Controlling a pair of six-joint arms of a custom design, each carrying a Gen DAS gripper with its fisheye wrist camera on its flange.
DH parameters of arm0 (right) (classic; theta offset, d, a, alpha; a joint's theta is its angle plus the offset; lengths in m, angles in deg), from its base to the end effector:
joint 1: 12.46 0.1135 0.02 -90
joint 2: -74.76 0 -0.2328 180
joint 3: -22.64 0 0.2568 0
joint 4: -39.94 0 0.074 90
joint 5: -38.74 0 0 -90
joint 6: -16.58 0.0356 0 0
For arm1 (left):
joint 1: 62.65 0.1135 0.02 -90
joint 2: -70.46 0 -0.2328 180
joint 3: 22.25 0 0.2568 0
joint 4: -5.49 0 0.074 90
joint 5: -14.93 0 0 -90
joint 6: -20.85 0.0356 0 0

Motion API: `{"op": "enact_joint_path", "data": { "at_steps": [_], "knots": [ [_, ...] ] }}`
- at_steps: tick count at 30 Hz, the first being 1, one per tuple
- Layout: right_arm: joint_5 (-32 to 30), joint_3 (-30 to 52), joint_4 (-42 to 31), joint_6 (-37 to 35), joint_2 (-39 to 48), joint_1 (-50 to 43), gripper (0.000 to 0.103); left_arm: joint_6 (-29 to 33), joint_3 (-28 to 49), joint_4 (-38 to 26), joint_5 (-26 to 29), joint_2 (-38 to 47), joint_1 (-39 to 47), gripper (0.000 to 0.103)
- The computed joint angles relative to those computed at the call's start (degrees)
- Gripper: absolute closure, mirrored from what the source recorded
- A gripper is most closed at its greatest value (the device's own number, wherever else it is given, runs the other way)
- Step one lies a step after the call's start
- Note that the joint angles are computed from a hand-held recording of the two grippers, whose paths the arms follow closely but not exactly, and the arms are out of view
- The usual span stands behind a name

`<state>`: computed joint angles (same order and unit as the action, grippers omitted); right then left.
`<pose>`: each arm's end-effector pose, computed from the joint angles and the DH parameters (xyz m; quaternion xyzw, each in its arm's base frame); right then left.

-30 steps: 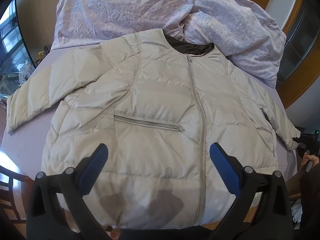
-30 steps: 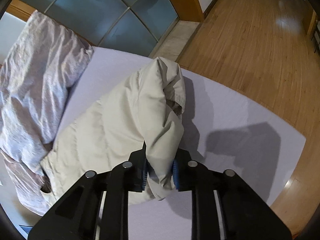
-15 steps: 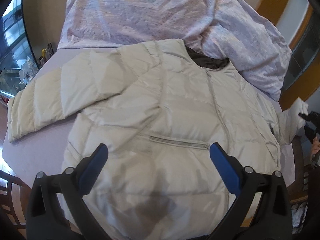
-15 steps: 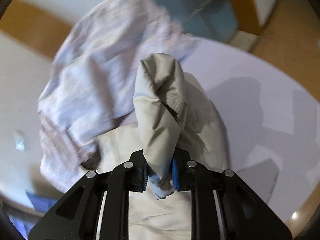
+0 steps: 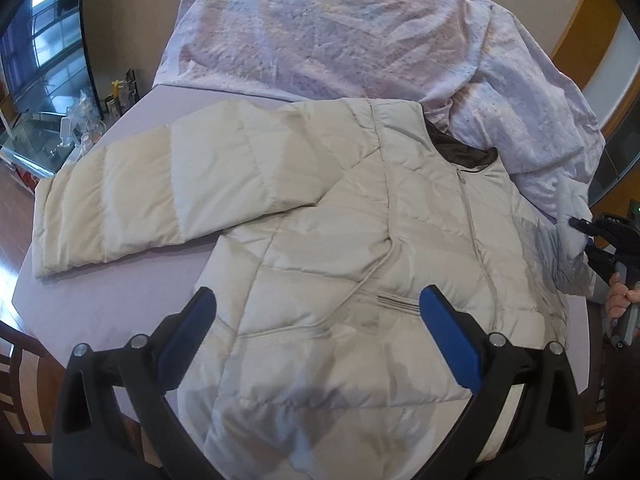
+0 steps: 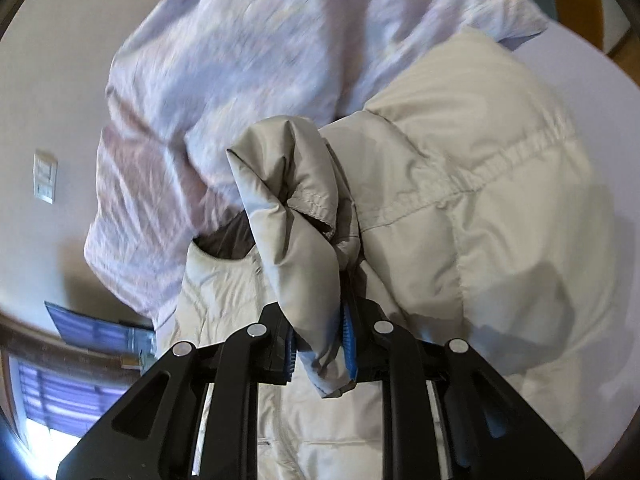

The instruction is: Fold large clothes

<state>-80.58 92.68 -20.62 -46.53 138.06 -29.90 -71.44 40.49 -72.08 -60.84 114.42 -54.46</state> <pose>0.2270 -0.0530 0.2668 0.2742 0.8813 0.2645 0.2796 0.1515 0.0130 0.2650 -0.0541 0.9548 -0.1054 0.2727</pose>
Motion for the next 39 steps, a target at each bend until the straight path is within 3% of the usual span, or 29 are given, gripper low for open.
{"op": "enact_joint_path", "data": {
  "at_steps": [8,16,19,21,23,32,39],
  "knots": [
    [7.94,0.51,9.08,11.24,9.7,22.56,0.084,2.74,-0.58,-0.02,2.17,0.62,3.18,0.002],
    [17.04,6.31,8.71,14.18,20.43,32.8,0.082,7.28,-0.35,-1.11,5.38,1.02,10.53,0.002],
    [20.99,9.54,6.78,12.16,23.6,35.92,0.07,9.25,0.01,-1.59,6.68,1.69,13.45,0.002],
    [22.07,11.13,6.28,11.03,24.84,37.96,0.04,10.06,0.34,-1.83,7.12,1.91,14.52,0.002],
    [23.37,11.88,5.8,10.51,24.93,39.29,0.03,10.75,0.73,-1.94,7.44,2.26,15.46,0.002],
    [24.0,8.18,8.23,12.83,15.75,35.99,0.03,14.01,1.55,-1.44,8.71,4.77,20.05,0.002],
    [29.25,11.54,5.59,13.78,23.3,37.05,0.03,15.04,2.18,0.13,7.7,7.23,21.51,0.002]
  ]
}}
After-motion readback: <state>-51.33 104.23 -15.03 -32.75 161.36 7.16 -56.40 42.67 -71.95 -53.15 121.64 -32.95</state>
